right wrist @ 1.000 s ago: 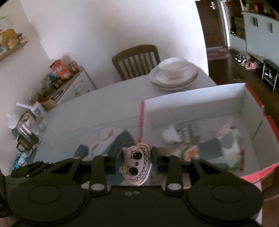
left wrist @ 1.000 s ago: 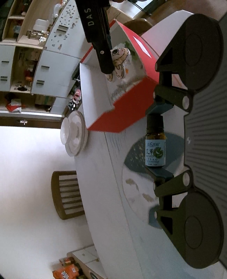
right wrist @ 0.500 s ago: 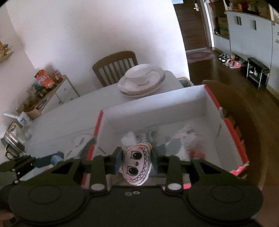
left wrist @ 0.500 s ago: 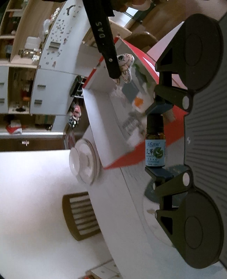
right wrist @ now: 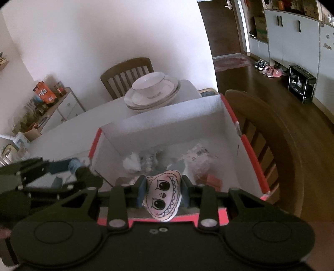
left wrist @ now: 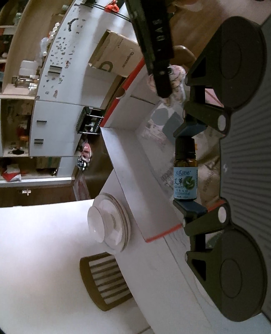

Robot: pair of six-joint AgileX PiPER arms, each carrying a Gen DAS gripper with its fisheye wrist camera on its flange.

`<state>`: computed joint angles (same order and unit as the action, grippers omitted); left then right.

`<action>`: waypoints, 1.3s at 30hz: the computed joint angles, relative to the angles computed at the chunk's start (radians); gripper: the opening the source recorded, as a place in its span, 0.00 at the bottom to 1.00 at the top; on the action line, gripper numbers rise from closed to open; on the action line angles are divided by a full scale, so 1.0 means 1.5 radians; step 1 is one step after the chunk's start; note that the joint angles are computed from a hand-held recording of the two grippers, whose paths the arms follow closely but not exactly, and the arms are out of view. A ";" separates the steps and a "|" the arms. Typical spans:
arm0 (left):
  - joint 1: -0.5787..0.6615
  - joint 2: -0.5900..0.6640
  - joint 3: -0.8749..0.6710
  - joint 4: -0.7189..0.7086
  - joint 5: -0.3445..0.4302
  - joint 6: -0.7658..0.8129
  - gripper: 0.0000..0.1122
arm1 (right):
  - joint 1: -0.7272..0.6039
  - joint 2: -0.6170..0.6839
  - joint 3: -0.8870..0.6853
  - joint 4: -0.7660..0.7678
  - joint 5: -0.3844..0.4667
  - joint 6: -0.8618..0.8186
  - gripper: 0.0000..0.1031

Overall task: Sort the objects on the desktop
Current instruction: 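Carry the toy and bottle toward the red box with both tools, then open the left tool to drop the bottle while the right tool releases the toy into the box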

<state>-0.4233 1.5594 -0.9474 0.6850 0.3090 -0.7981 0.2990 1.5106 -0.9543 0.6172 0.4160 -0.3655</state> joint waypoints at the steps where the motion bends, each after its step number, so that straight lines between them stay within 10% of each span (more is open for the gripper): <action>1: 0.000 0.012 -0.012 -0.005 0.002 0.008 0.55 | -0.003 0.002 0.000 -0.002 0.000 -0.002 0.33; 39: 0.073 0.361 -0.423 -0.329 0.248 0.408 0.56 | -0.046 0.094 -0.050 -0.100 0.011 0.006 0.40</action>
